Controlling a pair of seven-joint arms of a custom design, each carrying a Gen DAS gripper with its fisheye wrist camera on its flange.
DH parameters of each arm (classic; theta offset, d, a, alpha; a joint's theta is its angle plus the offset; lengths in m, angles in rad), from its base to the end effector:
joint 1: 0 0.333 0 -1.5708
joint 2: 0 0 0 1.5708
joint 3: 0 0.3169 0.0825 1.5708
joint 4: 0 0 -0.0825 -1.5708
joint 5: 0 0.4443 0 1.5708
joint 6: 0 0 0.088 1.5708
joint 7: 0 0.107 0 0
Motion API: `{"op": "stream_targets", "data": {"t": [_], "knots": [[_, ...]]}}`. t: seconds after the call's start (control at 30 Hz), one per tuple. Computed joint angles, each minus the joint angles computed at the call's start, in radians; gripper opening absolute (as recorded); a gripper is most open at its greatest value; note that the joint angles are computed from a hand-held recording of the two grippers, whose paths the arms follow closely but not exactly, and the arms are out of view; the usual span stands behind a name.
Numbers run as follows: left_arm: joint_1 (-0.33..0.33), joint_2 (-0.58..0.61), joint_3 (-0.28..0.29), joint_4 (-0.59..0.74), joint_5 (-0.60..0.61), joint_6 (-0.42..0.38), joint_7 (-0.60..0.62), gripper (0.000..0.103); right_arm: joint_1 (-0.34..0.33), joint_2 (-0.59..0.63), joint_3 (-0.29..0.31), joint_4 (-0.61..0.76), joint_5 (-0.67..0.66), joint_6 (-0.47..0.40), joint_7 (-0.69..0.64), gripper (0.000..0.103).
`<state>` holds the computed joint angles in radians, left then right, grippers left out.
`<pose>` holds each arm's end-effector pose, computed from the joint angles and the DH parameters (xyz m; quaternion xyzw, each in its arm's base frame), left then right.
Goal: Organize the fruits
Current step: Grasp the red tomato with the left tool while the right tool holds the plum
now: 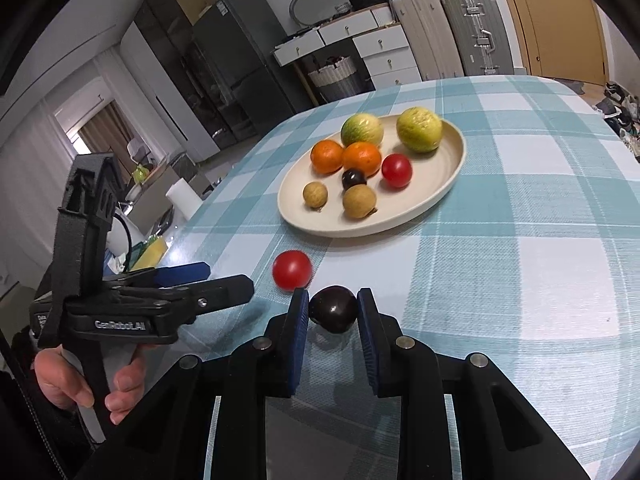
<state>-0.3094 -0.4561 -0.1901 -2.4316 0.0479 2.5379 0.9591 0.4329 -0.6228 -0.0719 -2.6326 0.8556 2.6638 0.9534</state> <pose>0.4436 -0.2482 0.5068 -0.7042 0.6528 -0.2515 0.1216 0.4294 0.1385 0.4824 -0.7359 0.5258 -0.0297 0.4255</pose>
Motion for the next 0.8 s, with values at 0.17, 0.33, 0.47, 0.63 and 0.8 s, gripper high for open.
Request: {"op": "stream_targets", "data": {"t": [0.17, 0.33, 0.47, 0.63, 0.8], "knots": [[0.008, 0.058, -0.018, 0.053, 0.026, -0.01, -0.007, 0.101, -0.015, -0.009, -0.016, -0.006, -0.008, -0.008, -0.008, 0.025], [0.008, 0.109, -0.023, 0.096, 0.035, -0.016, -0.005, 0.1, -0.034, -0.01, -0.031, -0.004, -0.005, -0.031, -0.013, 0.025], [0.021, 0.132, -0.044, 0.125, 0.088, -0.036, -0.028, 0.095, -0.043, -0.006, -0.036, 0.0, 0.007, -0.033, -0.025, 0.025], [0.016, 0.144, -0.049, 0.147, 0.121, -0.047, -0.007, 0.079, -0.051, 0.004, -0.047, 0.007, 0.03, -0.039, -0.042, 0.025], [0.003, 0.15, -0.03, 0.149, 0.067, -0.052, 0.02, 0.043, -0.06, 0.018, -0.049, 0.02, 0.051, -0.05, -0.056, 0.025]]}}
